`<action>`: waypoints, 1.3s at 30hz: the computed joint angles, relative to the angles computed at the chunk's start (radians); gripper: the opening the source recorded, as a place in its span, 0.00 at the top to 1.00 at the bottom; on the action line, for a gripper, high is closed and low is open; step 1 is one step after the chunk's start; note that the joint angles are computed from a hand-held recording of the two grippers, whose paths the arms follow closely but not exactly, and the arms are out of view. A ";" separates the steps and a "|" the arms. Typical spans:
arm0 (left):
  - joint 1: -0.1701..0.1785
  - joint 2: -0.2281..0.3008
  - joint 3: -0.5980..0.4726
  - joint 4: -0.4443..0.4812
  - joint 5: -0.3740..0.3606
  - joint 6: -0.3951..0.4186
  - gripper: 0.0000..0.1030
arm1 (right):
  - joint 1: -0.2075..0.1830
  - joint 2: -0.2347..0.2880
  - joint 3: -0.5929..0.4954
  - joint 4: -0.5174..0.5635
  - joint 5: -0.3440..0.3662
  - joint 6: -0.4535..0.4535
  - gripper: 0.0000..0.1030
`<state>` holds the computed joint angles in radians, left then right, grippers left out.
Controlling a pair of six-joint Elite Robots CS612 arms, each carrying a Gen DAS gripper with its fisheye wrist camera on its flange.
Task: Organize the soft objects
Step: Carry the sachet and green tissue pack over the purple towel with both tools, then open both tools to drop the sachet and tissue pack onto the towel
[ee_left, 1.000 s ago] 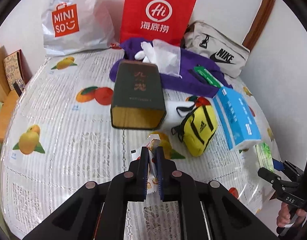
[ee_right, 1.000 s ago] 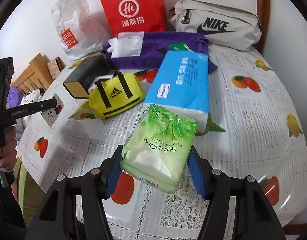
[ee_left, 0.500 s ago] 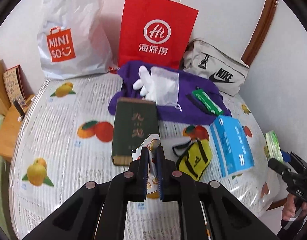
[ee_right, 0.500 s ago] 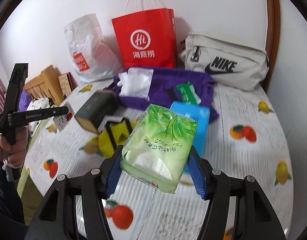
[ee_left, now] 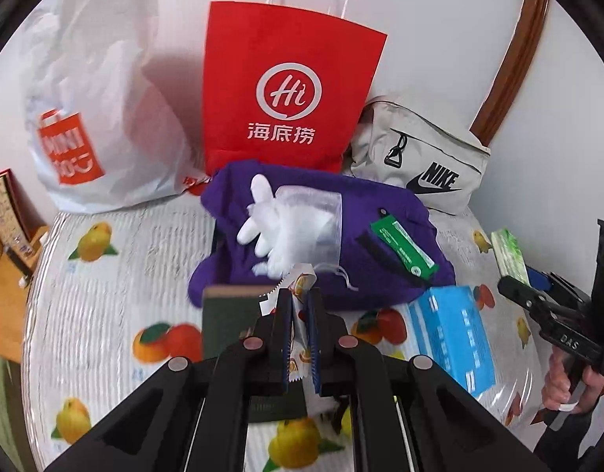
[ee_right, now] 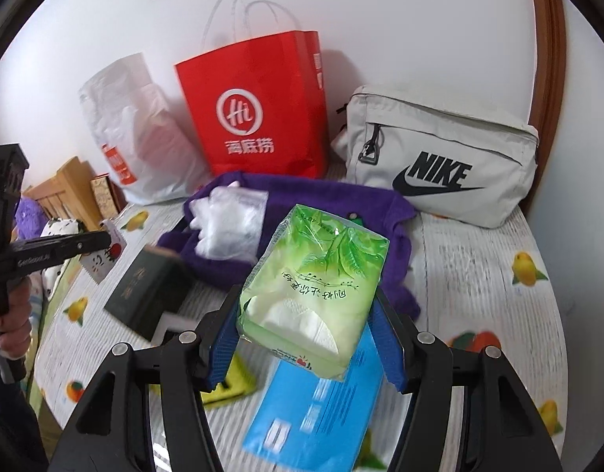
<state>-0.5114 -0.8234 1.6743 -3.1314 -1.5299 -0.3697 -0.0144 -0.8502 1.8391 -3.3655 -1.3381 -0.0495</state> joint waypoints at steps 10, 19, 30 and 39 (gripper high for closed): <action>0.022 0.086 -0.158 0.107 -0.073 0.015 0.92 | -0.004 0.079 -0.164 0.148 0.014 0.023 0.41; 0.021 0.155 -0.272 0.209 -0.082 0.028 0.92 | 0.003 0.141 -0.283 0.282 0.018 0.014 0.41; 0.011 0.212 -0.367 0.323 -0.054 0.023 0.92 | 0.012 0.188 -0.369 0.410 0.002 -0.013 0.40; 0.016 0.232 -0.403 0.354 -0.096 0.011 0.89 | 0.016 0.211 -0.416 0.487 -0.008 -0.027 0.40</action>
